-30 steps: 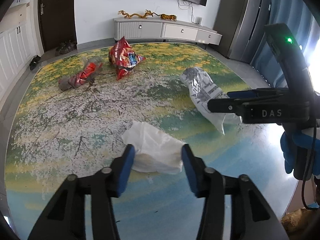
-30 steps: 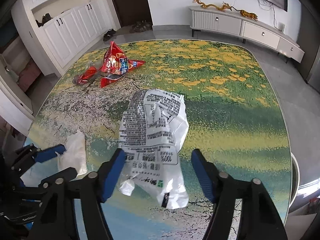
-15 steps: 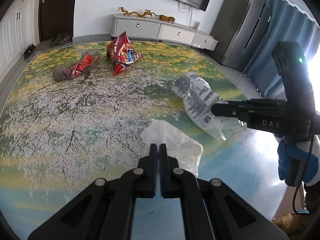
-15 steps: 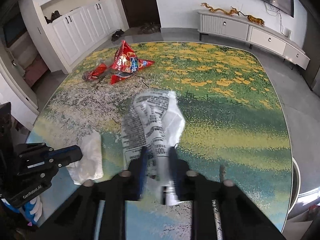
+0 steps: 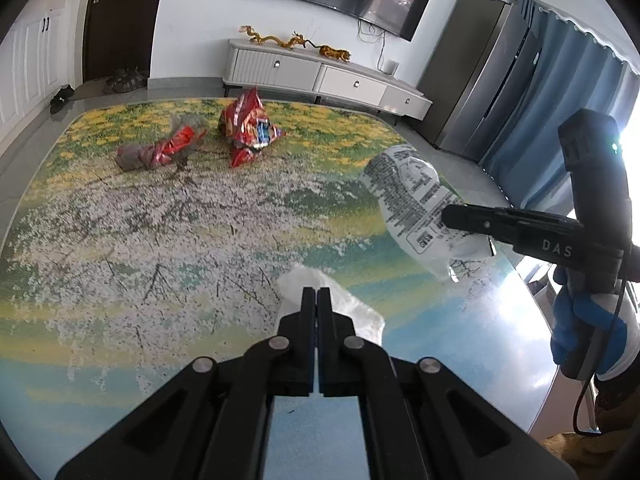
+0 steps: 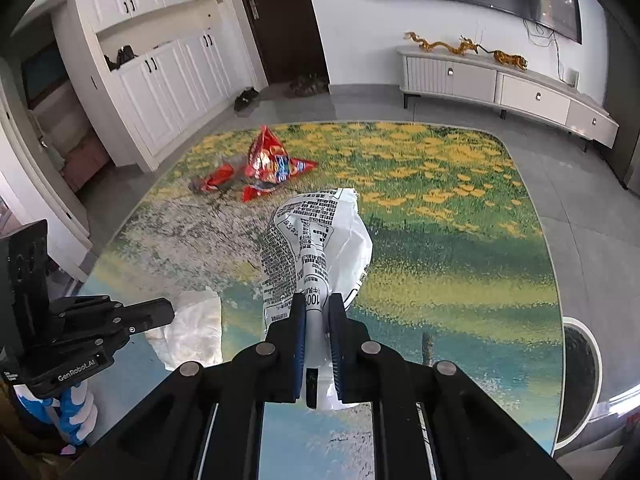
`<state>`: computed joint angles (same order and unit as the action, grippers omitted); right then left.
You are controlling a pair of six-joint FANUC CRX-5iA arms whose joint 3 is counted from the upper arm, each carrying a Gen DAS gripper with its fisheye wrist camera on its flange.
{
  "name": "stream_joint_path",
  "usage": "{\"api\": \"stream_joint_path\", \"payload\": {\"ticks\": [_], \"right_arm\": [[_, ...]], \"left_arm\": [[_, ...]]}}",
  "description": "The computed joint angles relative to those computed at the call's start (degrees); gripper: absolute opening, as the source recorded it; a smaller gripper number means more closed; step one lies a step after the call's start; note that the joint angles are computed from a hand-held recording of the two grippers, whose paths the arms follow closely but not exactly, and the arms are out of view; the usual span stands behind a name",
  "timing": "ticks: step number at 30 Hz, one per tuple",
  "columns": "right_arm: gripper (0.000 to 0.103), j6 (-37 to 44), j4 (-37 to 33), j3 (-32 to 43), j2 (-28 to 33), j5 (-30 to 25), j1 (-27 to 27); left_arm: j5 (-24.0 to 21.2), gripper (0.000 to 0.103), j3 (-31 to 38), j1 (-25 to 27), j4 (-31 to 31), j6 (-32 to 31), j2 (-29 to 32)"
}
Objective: Collect trash
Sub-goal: 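Grasp the white tissue with the left gripper while the right gripper grasps the white printed bag, then lift the tissue and printed bag and carry both over the white bin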
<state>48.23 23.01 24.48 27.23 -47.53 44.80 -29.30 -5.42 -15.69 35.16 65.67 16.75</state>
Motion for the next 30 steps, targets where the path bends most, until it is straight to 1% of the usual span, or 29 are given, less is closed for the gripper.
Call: {"api": "stream_joint_path", "payload": {"ticks": [5,10,16,19,24,26,29,30], "right_arm": [[0.011,-2.18,2.11,-3.92,-2.82,3.55,0.02],[0.011,-5.45,4.89,-8.90,-6.25,7.57,-0.36],[0.011,-11.38,9.92,-16.95,-11.61,13.01,-1.62],[0.011,-15.60,13.40,-21.78,-14.74,15.92,-2.89],[0.011,-25.16,21.64,-31.26,-20.80,20.68,-6.56],[0.011,-28.86,25.25,-34.48,-22.83,21.45,-8.16],[0.011,-35.36,30.46,-39.90,-26.03,23.25,-11.18],[0.011,-37.52,31.87,-41.58,-27.03,23.79,-12.27]], "left_arm": [[-0.33,0.000,1.59,0.21,-2.99,2.82,-0.82],[-1.65,0.000,5.03,0.19,-7.08,6.82,-0.74],[-4.25,0.000,10.58,-0.63,-11.34,11.31,0.27],[-6.33,0.000,14.70,-1.67,-13.51,13.21,1.72],[-11.08,0.000,24.43,-4.56,-16.07,15.67,6.53],[-13.10,0.000,28.97,-5.86,-16.40,16.25,9.09],[-17.50,0.000,38.73,-8.15,-17.08,17.16,14.76],[-19.58,0.000,43.37,-9.13,-17.54,17.51,17.45]]}}
